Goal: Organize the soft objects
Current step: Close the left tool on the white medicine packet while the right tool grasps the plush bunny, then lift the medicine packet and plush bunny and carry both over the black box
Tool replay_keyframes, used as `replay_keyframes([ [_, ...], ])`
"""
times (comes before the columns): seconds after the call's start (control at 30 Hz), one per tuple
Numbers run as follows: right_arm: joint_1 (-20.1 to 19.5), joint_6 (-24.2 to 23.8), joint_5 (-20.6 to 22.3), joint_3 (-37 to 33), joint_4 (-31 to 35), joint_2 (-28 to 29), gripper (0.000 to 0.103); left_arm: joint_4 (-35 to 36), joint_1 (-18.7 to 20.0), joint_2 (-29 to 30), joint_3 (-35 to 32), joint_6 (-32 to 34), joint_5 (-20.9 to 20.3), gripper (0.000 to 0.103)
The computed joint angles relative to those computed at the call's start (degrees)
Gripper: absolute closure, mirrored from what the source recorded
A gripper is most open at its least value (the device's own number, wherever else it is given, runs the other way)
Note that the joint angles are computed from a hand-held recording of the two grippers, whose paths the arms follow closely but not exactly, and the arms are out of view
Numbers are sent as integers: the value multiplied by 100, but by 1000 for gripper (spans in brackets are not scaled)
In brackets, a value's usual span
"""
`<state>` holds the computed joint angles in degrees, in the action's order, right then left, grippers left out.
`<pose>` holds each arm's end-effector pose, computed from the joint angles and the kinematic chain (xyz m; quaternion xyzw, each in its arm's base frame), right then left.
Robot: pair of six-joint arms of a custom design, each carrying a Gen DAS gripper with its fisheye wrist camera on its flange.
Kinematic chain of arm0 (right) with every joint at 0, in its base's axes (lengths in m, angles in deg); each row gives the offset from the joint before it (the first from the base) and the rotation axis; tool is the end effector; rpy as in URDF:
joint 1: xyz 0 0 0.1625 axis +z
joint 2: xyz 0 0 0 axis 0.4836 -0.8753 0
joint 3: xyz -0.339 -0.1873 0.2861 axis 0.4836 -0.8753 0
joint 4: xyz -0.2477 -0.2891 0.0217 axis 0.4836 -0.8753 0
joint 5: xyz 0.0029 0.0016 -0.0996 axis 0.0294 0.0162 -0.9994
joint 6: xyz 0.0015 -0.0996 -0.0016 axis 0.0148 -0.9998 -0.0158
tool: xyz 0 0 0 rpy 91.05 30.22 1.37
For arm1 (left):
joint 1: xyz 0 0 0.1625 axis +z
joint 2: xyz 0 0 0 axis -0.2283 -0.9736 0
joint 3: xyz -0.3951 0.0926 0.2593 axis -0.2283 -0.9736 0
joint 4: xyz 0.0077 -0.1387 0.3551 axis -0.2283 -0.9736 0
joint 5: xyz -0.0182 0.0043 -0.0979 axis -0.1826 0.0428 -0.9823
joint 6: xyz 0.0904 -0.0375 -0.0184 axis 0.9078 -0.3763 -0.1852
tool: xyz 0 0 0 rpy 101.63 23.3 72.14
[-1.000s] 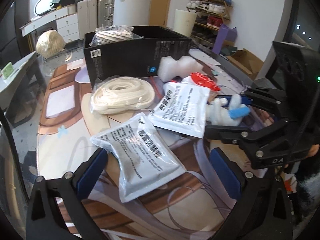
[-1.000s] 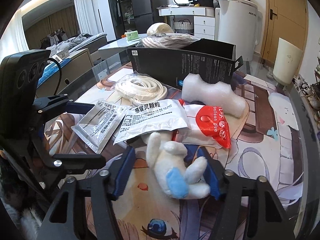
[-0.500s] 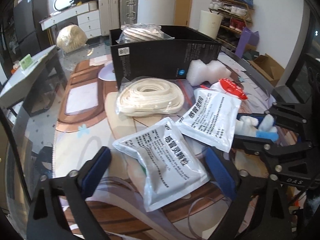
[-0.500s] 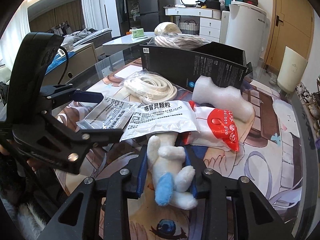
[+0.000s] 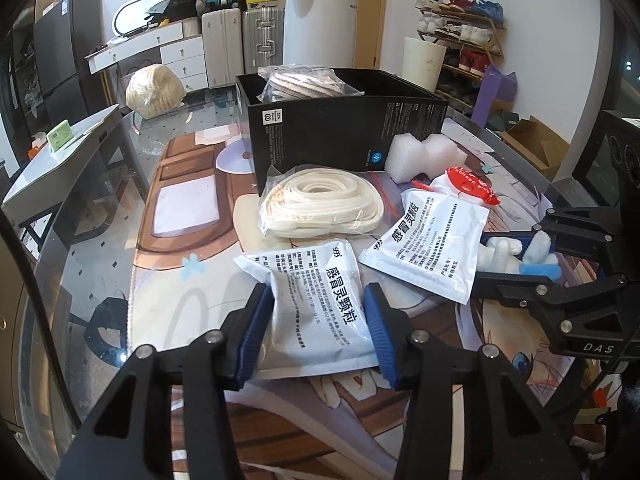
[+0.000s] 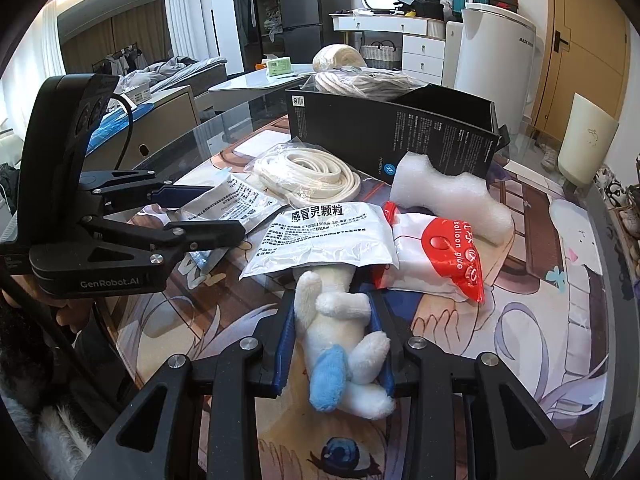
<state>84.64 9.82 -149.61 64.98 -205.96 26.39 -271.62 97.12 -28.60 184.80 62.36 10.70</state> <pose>0.3190 -0.5285 -0.1503 0.3170 -0.8904 0.1925 0.2639 0.1083 -0.5616 0.2587 0.3199 0.8815 -0.2444 0.2469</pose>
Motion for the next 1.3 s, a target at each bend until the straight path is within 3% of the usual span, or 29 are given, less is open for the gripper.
replay_keyframes([
  [0.3, -10, -77, 98, 69, -101, -32, 70, 162, 79, -88, -13, -40, -242, 64],
  [0.73, -13, -31, 533, 368, -734, -231, 72, 308, 200, -233, -34, -111, -565, 65],
  [1.3, 106, -123, 523, 538, -1600, -379, 72, 307, 162, -581, -55, -221, -1147, 65],
])
